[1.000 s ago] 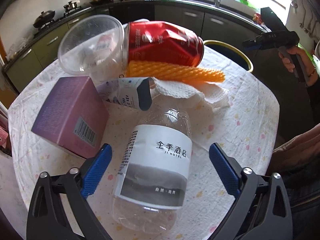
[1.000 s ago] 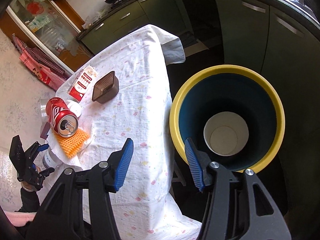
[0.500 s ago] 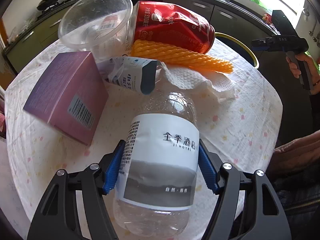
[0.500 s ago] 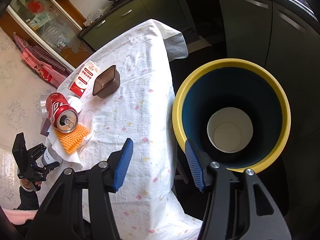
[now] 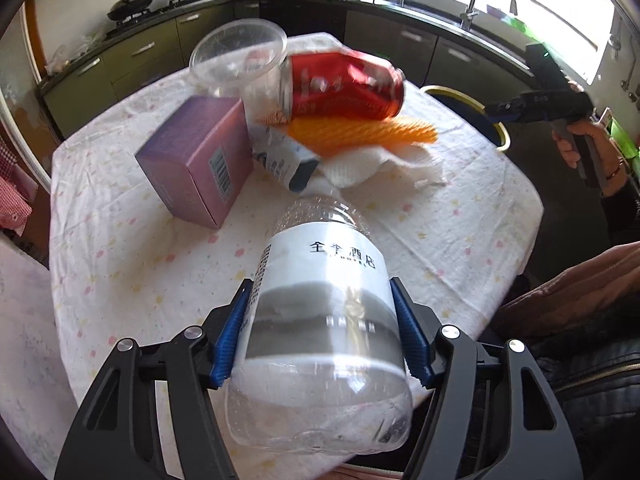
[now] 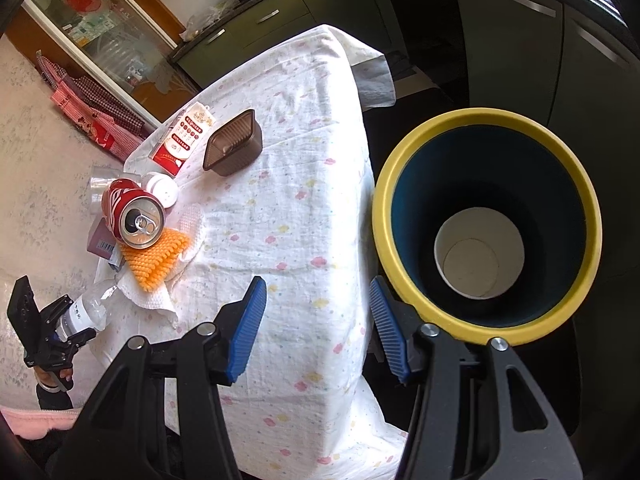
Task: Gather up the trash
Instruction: 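Lift the water bottle upright with the left tool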
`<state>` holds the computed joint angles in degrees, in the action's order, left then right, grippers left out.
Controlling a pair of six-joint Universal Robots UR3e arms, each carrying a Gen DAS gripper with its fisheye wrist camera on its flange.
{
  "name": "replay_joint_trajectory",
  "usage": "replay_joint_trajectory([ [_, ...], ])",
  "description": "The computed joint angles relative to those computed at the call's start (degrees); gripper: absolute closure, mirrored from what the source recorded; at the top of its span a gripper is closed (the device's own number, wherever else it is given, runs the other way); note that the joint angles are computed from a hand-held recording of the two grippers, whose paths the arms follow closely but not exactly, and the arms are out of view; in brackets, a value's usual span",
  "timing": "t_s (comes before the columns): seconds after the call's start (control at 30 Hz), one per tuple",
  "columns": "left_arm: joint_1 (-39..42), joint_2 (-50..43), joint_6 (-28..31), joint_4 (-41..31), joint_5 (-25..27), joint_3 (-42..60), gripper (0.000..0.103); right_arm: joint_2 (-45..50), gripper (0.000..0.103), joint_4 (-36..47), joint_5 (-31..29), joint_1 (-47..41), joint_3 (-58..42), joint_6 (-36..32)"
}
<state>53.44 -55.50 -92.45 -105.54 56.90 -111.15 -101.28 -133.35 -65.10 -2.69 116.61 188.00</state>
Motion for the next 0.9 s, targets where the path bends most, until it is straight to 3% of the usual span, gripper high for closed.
replay_joint_trajectory([
  [0.1,2.22,1.58,3.25,-5.85,-1.51,2.78,0.037,-0.17,0.051,0.02,0.01,0.37,-0.1,-0.03],
  [0.9,-2.59,2.22,-3.01,-3.88,-7.01,6.43,0.037,-3.91,0.051,-0.25,1.17,-1.16,4.11,-1.33],
])
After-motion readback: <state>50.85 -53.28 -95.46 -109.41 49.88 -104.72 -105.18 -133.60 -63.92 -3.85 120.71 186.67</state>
